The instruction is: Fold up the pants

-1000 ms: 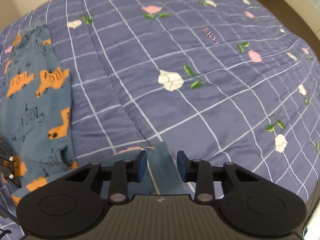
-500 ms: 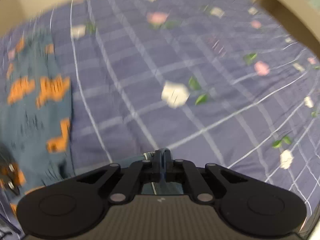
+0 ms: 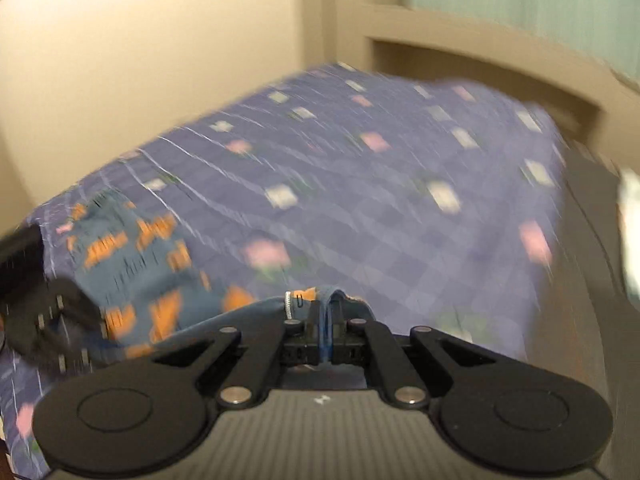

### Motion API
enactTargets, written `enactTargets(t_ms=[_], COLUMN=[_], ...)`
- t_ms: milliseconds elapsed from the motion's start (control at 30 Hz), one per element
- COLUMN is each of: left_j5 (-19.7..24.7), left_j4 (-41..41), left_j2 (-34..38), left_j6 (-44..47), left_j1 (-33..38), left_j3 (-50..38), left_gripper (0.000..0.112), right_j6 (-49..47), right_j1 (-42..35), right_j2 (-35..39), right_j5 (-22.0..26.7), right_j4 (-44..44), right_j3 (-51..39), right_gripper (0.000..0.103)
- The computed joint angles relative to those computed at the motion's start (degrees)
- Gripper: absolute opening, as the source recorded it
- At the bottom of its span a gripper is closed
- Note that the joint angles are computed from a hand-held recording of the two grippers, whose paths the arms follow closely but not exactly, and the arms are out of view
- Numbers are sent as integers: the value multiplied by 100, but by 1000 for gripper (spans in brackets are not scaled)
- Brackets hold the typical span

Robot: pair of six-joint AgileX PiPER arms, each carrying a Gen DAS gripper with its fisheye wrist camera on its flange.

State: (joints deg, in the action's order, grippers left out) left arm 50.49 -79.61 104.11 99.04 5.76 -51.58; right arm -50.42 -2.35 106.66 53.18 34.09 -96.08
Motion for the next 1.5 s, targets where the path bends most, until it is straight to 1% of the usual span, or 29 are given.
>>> enactTargets(t_ms=[133, 267, 333, 400, 500, 533, 567, 600, 633, 700, 733, 767, 800, 833, 867, 900, 933, 1000, 1067, 1133, 1167, 1233, 1267, 1300, 1333, 1367, 1400, 1433, 1500], left_j5=[-142, -324, -440, -532, -622, -666, -710, -732, -737, -745, -767, -768, -755, -696, -563, -392, -227, 132, 402, 259, 46, -384, -475, -423, -334, -149, 165, 481, 1130], left_j4=[41, 246, 379, 539, 683, 727, 769, 808, 833, 907, 953, 1033, 1126, 1237, 1329, 1385, 1365, 1147, 881, 1055, 1285, 2254, 2827, 3399, 3972, 4545, 5118, 5673, 6265], left_j2=[-36, -79, -112, -162, -227, -234, -234, -232, -234, -256, -285, -320, -354, -374, -397, -409, -429, -392, -115, 306, 572, 1077, 1395, 1734, 2087, 2403, 2687, 2966, 3494], left_j6=[-51, -254, -296, -355, -356, -356, -363, -408, -459, -555, -586, -648, -758, -921, -1072, -1204, -1291, -1468, -2006, -3152, -3724, -4870, -5443, -6014, -6478, -6886, -7380, -7882, -8395], left_j1=[-78, -238, -336, -419, -528, -570, -611, -635, -645, -670, -695, -718, -749, -777, -781, -783, -786, -825, -1005, -1435, -1728, -2274, -2539, -2789, -3012, -3190, -3367, -3534, -3746], left_j3=[28, -26, -44, -59, -71, -79, -91, -109, -123, -150, -154, -174, -214, -297, -394, -514, -622, -923, -1450, -2298, -2809, -3831, -4385, -4958, -5529, -6101, -6674, -7247, -8266], left_gripper=[19, 19, 19, 21, 26, 26, 26, 26, 26, 26, 26, 26, 29, 32, 38, 47, 52, 75, 87, 88, 87, 74, 55, 34, 22, 10, 11, 12, 13], right_j6=[-888, -1639, -1435, -1410, -1515, -1525, -1470, -1291, -1148, -776, -751, -810, -910, -951, -1035, -1348, -1567, -1946, -2379, -2587, -2860, -3273, -3567, -3680, -3952, -4185, -4340, -4552, -4941], right_j1=[-715, -1150, -1190, -1451, -1925, -2091, -2179, -2223, -2173, -2017, -2020, -2027, -2021, -1992, -1946, -1927, -1917, -1902, -1804, -1607, -1451, -1155, -989, -818, -660, -611, -628, -562, -497], right_j2=[-841, -1177, -1175, -1108, -1136, -1134, -1100, -1011, -999, -1013, -962, -919, -889, -881, -918, -987, -1086, -1420, -1746, -2058, -2221, -2448, -2572, -2675, -2730, -2704, -2619, -2585, -2458], right_j5=[-487, -679, -743, -416, 48, 189, 282, 370, 260, -197, -260, -287, -338, -396, -482, -538, -590, -738, -1028, -1287, -1524, -1900, -2128, -2346, -2531, -2520, -2418, -2470, -2491], right_j4=[752, 1606, 1431, 1573, 2361, 2767, 3054, 3215, 3238, 3119, 3181, 3267, 3357, 3351, 3351, 3443, 3524, 3760, 3979, 4154, 4335, 4749, 5043, 5195, 5513, 5797, 5971, 6185, 6507], right_j3=[2073, 3108, 3339, 3446, 3657, 3770, 3856, 3872, 3916, 3985, 4021, 4062, 4119, 4149, 4201, 4332, 4442, 4741, 5064, 5357, 5548, 5836, 6000, 6082, 6184, 6235, 6248, 6290, 6322], right_gripper=[2, 2, 6, 14, 38, 50, 53, 52, 50, 47, 44, 36, 32, 23, 11, 11, 10, 10, 9, 10, 10, 10, 10, 10, 10, 10, 10, 10, 10])
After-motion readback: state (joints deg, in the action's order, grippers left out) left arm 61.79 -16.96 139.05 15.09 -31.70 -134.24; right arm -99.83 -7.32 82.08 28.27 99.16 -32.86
